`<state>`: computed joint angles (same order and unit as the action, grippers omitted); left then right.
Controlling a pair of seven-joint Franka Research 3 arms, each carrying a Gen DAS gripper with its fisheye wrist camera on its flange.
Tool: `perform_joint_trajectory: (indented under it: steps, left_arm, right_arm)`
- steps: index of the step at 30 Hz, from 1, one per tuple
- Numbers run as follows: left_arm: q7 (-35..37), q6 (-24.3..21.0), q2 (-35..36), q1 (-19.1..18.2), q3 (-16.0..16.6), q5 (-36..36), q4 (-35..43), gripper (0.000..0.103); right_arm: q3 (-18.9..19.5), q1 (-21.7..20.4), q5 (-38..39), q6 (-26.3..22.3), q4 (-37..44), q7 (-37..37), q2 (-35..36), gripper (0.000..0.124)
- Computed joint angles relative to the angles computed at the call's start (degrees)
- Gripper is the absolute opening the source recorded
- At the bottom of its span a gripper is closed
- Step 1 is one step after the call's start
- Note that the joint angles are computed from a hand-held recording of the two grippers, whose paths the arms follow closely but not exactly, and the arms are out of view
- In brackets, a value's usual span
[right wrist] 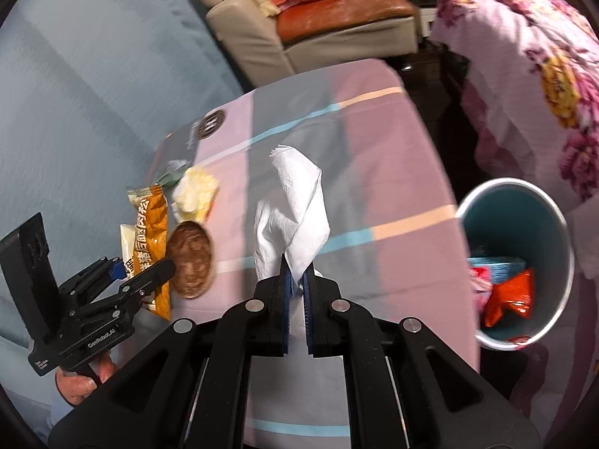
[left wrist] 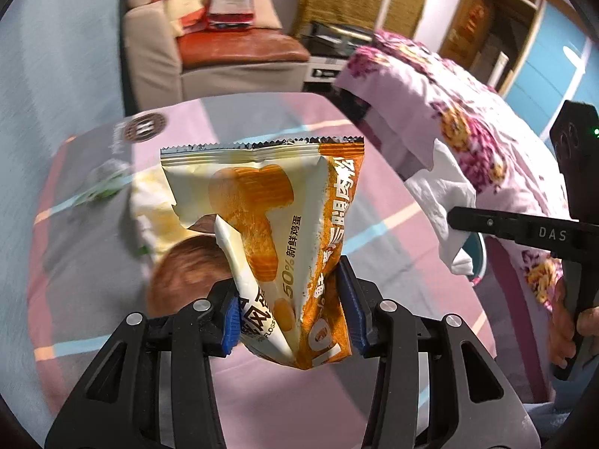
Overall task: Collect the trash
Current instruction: 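Carry the snack bag and tissue over the wastebasket with both grippers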
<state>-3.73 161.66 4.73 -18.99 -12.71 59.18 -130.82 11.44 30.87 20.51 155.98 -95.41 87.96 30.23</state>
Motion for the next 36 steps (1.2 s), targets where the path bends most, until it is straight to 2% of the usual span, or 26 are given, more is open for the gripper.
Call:
perform_joint_trajectory:
  steps: [4, 13, 23, 30, 36]
  left_arm:
    - [4.53, -1.52, 5.01, -1.64, -0.57, -2.82, 5.98, 0.046]
    - [16.82, -5.58, 15.52, -7.29, 0.32, -10.76, 19.88, 0.046]
    - [28.82, -8.78, 25.79, -12.22, 1.7, -18.98, 34.17, 0.047]
    - [36.76, -10.92, 33.15, -14.68, 2.14, -24.2, 44.96, 0.048]
    - [42.86, -12.67, 39.7, -15.52, 2.11, -29.4, 53.99, 0.049]
  right_arm:
    - [0.38, -2.57, 2.62, 2.86, -4.74, -1.45, -2.82, 0.006]
    - [2.46, -8.62, 10.67, 9.69, -13.27, -7.27, -7.52, 0.006]
    - [3.32, -13.91, 19.78, 13.31, -18.53, -13.33, -10.34, 0.006]
    - [2.1, -15.32, 22.39, 13.62, -20.01, -14.77, -11.01, 0.006]
    - [-0.43, -14.75, 20.22, 13.46, -20.39, -12.05, -11.05, 0.006]
